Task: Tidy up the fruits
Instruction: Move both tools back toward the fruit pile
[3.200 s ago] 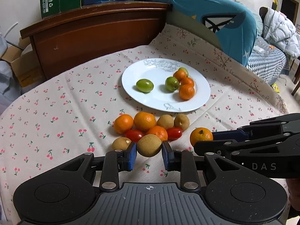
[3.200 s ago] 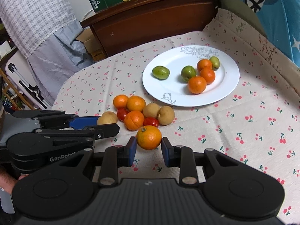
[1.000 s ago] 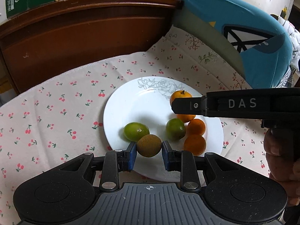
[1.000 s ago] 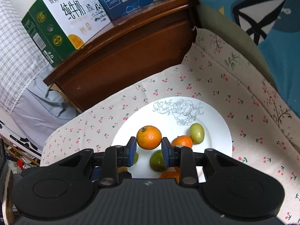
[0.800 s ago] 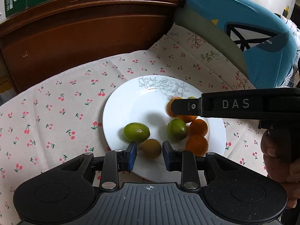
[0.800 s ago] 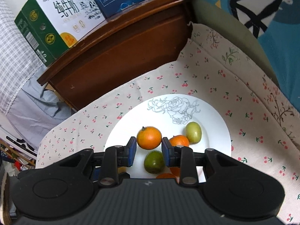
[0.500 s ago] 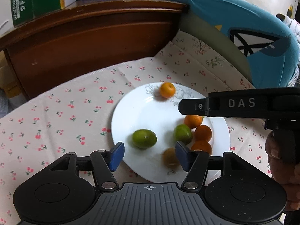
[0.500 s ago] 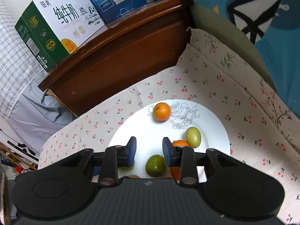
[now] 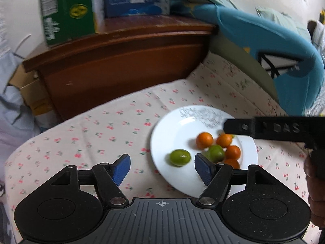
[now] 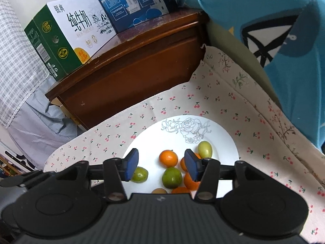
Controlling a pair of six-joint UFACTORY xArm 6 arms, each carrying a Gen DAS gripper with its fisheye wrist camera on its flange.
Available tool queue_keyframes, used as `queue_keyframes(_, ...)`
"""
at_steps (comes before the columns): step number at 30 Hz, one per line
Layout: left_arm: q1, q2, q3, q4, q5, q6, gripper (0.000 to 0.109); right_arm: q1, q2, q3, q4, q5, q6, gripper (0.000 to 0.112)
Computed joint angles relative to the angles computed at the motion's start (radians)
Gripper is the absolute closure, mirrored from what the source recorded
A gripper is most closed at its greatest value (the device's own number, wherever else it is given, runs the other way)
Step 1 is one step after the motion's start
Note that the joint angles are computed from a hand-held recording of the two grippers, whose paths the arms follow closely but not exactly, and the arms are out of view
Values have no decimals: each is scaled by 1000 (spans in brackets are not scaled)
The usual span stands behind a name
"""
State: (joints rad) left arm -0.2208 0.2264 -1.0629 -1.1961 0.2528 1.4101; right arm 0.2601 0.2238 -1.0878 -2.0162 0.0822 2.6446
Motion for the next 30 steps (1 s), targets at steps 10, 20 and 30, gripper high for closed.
queue_keyframes(10,86,-77,28,-99,88,15,27,45,-80,68,-67,45,59,56)
queue_keyframes(20,140,-119,64,-72,148,-5,20,99,-134,132,-36,58,15,47)
queue_keyframes(30,179,-142,123,-50,184,36,20,136,-154,189,-47,49,34,43)
